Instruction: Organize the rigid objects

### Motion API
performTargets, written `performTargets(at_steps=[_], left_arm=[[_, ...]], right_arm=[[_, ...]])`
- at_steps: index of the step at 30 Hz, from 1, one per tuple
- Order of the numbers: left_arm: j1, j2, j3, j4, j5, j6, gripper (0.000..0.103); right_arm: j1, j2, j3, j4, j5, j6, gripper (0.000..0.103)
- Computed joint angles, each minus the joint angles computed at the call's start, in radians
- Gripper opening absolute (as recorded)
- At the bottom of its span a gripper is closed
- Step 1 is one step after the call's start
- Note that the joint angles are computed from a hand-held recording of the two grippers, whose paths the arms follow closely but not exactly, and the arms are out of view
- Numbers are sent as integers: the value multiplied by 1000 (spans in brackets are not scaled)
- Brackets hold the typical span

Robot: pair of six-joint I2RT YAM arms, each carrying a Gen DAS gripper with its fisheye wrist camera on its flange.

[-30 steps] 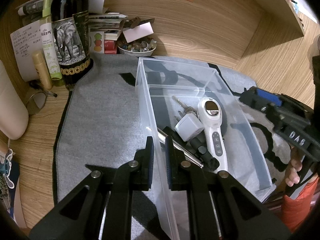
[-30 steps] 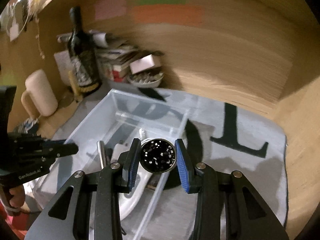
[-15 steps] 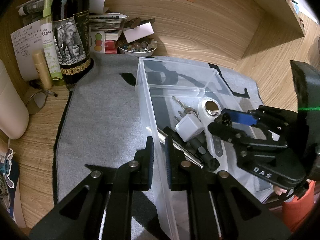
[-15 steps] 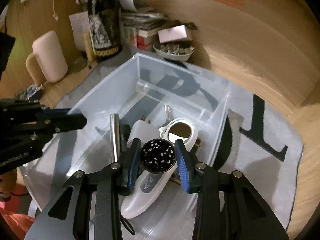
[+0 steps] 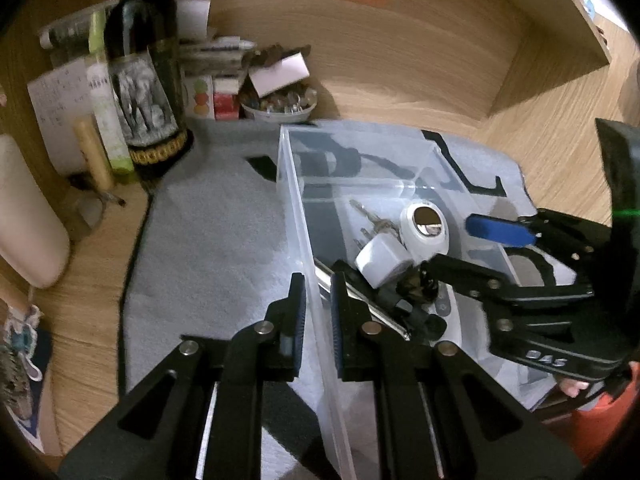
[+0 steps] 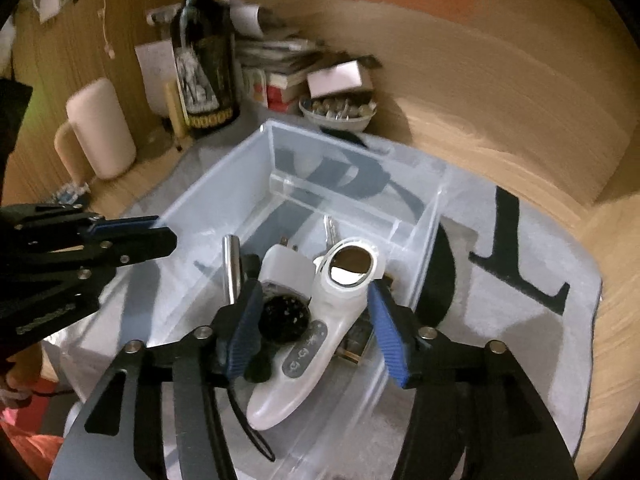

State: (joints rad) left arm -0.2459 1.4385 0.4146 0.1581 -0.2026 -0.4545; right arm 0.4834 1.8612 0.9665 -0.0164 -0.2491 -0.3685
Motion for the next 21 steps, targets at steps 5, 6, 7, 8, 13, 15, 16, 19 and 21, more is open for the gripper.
performTargets(at_steps=[5, 6, 7, 8, 13, 15, 16, 19, 21], left_arm=[[-53, -61, -4, -27, -92, -4, 42], [-66, -76, -3, -36, -115, -6, 45], [-81, -93, -2, -46, -136, -8, 46], [-93, -111, 1, -57, -152, -9, 51], [-202, -217, -5, -71, -283, -33, 75], [-260, -258, -10, -66, -357, -45, 86], [-284, -272, -10, -65, -387, -50, 89], [-381, -308, -8, -65, -494, -65, 96], [-445, -316, 0, -71, -566, -75, 100]], right_arm=[[-48, -112, -88, 65, -54, 19, 75], [-61, -139, -108, 78, -65, 22, 76], [-69, -157, -121, 89, -70, 26, 77], [-82, -181, -138, 100, -81, 30, 77], [-162, -316, -238, 186, -131, 63, 93], [-197, -369, -276, 221, -149, 78, 102], [-215, -395, -299, 246, -158, 86, 103], [-269, -473, -352, 283, -189, 94, 103], [-303, -520, -380, 293, -211, 99, 103]])
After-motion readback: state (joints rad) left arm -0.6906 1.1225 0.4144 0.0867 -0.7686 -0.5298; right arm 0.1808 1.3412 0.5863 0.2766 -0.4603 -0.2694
